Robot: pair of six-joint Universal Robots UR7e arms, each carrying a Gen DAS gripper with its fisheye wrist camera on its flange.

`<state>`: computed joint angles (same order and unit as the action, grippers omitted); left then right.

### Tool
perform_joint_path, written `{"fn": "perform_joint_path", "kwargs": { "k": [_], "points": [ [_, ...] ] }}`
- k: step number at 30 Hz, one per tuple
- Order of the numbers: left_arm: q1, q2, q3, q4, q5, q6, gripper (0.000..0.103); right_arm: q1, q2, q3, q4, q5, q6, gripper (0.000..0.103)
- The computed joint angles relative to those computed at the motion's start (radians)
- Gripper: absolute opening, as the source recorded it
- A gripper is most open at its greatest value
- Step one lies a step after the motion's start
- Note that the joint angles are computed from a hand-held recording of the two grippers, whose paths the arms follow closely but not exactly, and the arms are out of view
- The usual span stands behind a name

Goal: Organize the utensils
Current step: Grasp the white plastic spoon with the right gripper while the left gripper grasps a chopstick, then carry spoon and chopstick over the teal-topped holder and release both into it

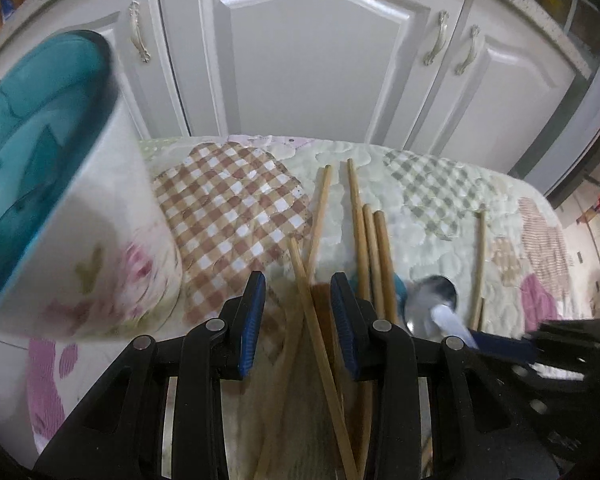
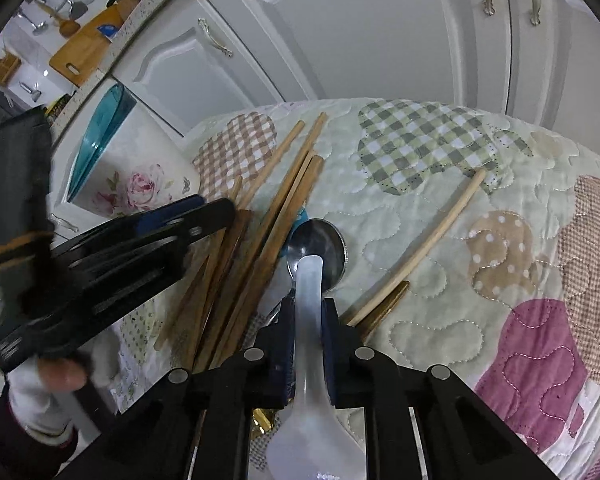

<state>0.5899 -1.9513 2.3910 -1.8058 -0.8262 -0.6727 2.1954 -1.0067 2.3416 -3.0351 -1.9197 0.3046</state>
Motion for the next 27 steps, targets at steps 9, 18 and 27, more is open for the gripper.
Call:
{"fn": "perform_joint_path", "kwargs": {
  "k": [9, 18, 27],
  "points": [
    [0.047, 0.013, -0.017, -0.08, -0.056, 0.048, 0.007, -0.016, -0.075, 0.041, 0.001, 0.038, -0.01, 0.012],
    [-0.118, -0.195, -0.058, 0.133, -0.086, -0.089, 0.006, 0.013, -0.167, 0.073, 0.008, 0.068, 0.002, 0.011],
    [-0.365, -0.355, -0.143, 0.431, -0.071, -0.324, 0.006, 0.105, -0.202, 0.05, 0.035, 0.041, 0.016, 0.009]
  ]
}}
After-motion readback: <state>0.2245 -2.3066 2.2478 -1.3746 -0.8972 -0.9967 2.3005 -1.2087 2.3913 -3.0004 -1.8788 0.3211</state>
